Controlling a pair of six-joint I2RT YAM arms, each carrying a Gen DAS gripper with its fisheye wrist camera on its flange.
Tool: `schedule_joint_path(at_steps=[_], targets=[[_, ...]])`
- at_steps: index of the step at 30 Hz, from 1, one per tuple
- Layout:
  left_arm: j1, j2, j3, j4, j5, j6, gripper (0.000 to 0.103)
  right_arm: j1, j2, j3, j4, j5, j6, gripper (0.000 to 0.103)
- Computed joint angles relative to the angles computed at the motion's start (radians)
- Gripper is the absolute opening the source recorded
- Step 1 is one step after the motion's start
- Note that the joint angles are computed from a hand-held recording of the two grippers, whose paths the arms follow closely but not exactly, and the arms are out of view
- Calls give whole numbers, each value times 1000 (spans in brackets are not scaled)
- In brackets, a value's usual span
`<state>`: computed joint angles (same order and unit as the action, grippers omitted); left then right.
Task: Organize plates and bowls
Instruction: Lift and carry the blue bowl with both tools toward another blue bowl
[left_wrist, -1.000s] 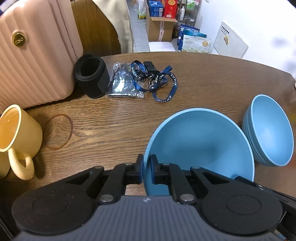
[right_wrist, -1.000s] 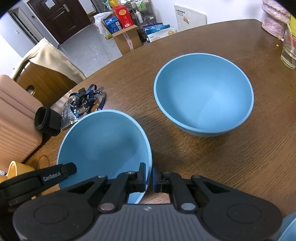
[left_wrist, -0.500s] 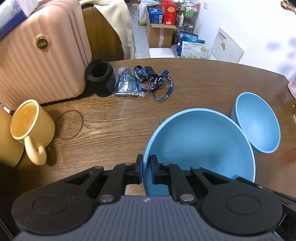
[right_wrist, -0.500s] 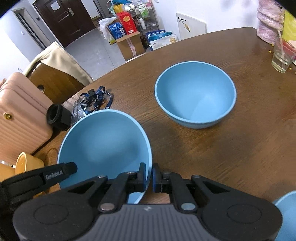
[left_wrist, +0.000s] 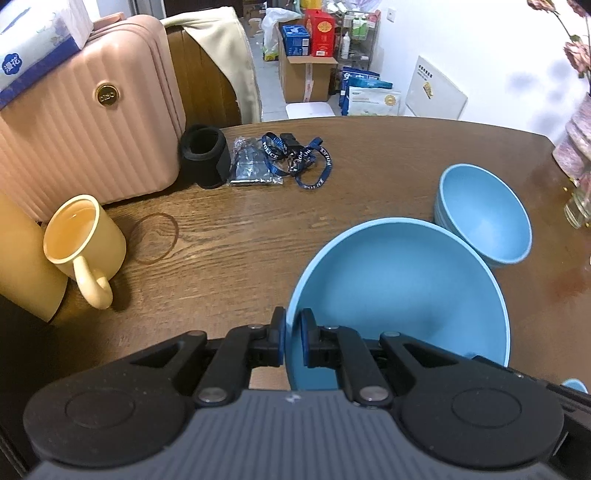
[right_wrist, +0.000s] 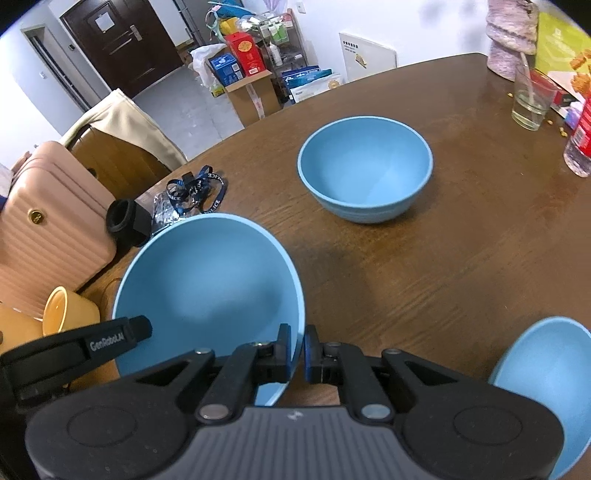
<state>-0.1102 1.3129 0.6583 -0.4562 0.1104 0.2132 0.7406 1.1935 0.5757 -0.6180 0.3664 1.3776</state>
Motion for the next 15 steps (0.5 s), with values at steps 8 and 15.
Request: schedule_joint_path(at_steps=[8, 15], targets=[[32, -121, -51, -70, 36, 48, 9, 156, -41, 17, -130, 64, 168, 6], [44, -239, -101, -133, 49, 69, 9, 291, -64, 29, -235, 99, 318, 7]])
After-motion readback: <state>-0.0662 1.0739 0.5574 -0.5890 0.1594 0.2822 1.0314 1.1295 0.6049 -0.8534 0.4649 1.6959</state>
